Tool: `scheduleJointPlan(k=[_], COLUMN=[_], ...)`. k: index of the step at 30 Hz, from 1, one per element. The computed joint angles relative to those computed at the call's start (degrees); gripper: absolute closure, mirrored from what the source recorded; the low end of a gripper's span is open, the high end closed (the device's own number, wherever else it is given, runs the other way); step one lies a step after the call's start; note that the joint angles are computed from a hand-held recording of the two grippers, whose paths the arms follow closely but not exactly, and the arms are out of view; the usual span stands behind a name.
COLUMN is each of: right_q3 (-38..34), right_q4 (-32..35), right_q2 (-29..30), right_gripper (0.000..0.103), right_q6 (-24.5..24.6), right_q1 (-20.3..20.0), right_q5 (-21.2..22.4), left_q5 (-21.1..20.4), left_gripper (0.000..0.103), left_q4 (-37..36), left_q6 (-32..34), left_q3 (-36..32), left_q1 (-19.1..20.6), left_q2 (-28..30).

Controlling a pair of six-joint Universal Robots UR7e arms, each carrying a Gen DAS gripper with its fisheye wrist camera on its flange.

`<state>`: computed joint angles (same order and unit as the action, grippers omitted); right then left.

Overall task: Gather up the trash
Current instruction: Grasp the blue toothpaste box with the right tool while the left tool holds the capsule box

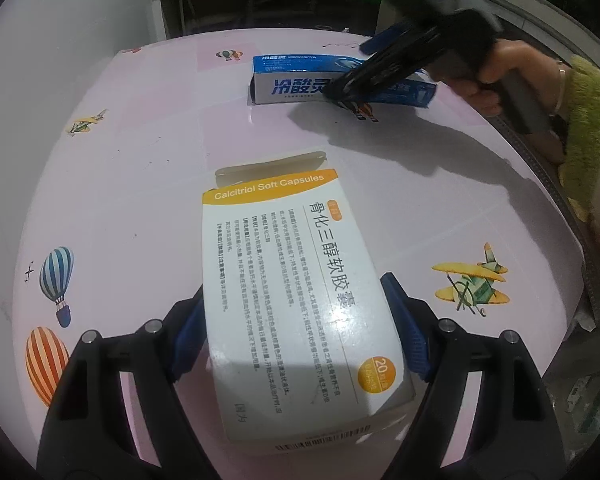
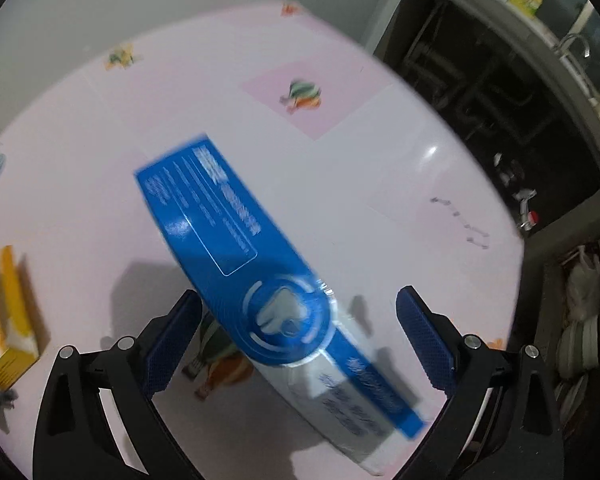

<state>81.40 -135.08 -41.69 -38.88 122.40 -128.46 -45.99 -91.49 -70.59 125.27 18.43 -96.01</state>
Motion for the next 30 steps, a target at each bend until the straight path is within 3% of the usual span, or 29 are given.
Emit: scheduleJointPlan(k=[4, 6, 12, 15, 21, 25, 30], right_q3=[0.60, 2.38, 9.47, 14.02, 24.28, 29.42, 30.38], right_q4=[2.89, 2.22, 6.33, 9.15, 13.22, 9.07, 4.35], right_q2=[-1.39, -2.83, -10.93, -16.26, -28.07, -31.13, -29.32], right_gripper=[0.012, 0.021, 0.038, 0.040, 0.040, 0.040, 0.040], right_q6=[4.91, 6.15, 19.70, 28.07, 45.54, 44.78, 40.08], right_q1=[-0.60, -0.48, -0.44, -0.56, -3.07, -1.78, 1.33], right_q5=[2.13, 1.42, 2.62, 4.67, 15.73, 12.36, 5.15], left_q5=[-0.13, -0.04, -0.13, -0.16, -0.06, 0.08, 0.27], left_gripper=[0.027, 0.027, 0.027, 0.028, 0.028, 0.028, 0.028], left_q4=[-1.89, -2.02, -3.89, -4.41, -4.38, -3.94, -3.12], left_q6=[0.92, 0.73, 1.55, 2.26, 2.17, 3.05, 2.19], left_q3=[0.32, 0.44, 0.84, 1.21, 1.12, 0.66, -0.05], left_q1=[0.77, 0.74, 0.72, 0.90, 0.89, 1.38, 1.15], left_q2=[-0.58, -0.58, -0.45, -0.98, -0.40, 0.14, 1.48])
